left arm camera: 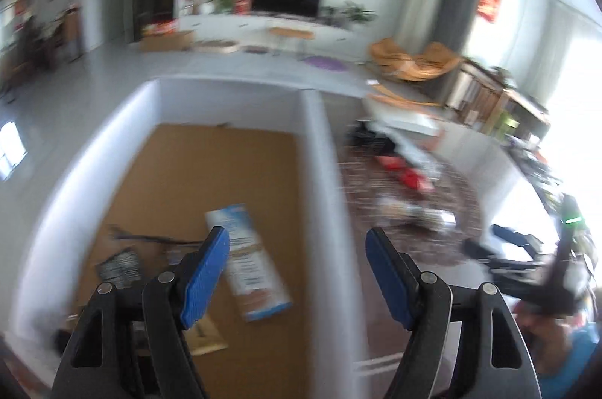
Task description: Organize objects
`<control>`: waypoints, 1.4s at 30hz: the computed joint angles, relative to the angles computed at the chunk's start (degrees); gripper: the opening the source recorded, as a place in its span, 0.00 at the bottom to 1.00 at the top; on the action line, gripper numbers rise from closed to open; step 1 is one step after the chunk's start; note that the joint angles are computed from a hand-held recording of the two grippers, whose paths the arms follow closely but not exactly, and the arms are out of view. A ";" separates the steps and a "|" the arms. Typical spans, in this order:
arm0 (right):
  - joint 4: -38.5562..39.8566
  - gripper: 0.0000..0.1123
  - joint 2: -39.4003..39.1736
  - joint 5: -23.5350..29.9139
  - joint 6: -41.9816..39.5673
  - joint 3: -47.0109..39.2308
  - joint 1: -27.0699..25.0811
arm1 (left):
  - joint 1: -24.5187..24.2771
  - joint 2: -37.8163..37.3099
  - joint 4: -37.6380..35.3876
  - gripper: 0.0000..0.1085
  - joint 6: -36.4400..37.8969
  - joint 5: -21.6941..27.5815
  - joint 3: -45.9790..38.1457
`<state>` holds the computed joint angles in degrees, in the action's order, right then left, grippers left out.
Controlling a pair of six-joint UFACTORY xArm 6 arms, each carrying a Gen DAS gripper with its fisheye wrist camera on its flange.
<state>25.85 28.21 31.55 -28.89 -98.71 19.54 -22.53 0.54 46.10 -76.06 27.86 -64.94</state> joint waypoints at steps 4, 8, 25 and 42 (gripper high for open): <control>-18.44 0.81 -0.65 -7.99 16.22 9.57 -7.71 | -4.73 9.59 -10.24 0.80 12.56 -8.64 -8.95; -24.48 0.81 -1.06 -9.66 24.09 13.47 -12.37 | -9.79 22.53 -25.78 0.80 29.48 -8.26 -21.21; -24.37 0.85 8.37 -6.54 21.90 1.45 -14.82 | -10.47 35.24 -27.24 0.80 29.82 0.36 -30.87; -22.80 0.92 10.15 -4.49 22.70 -1.07 -14.87 | -7.18 46.46 -29.32 0.80 43.15 17.79 -57.93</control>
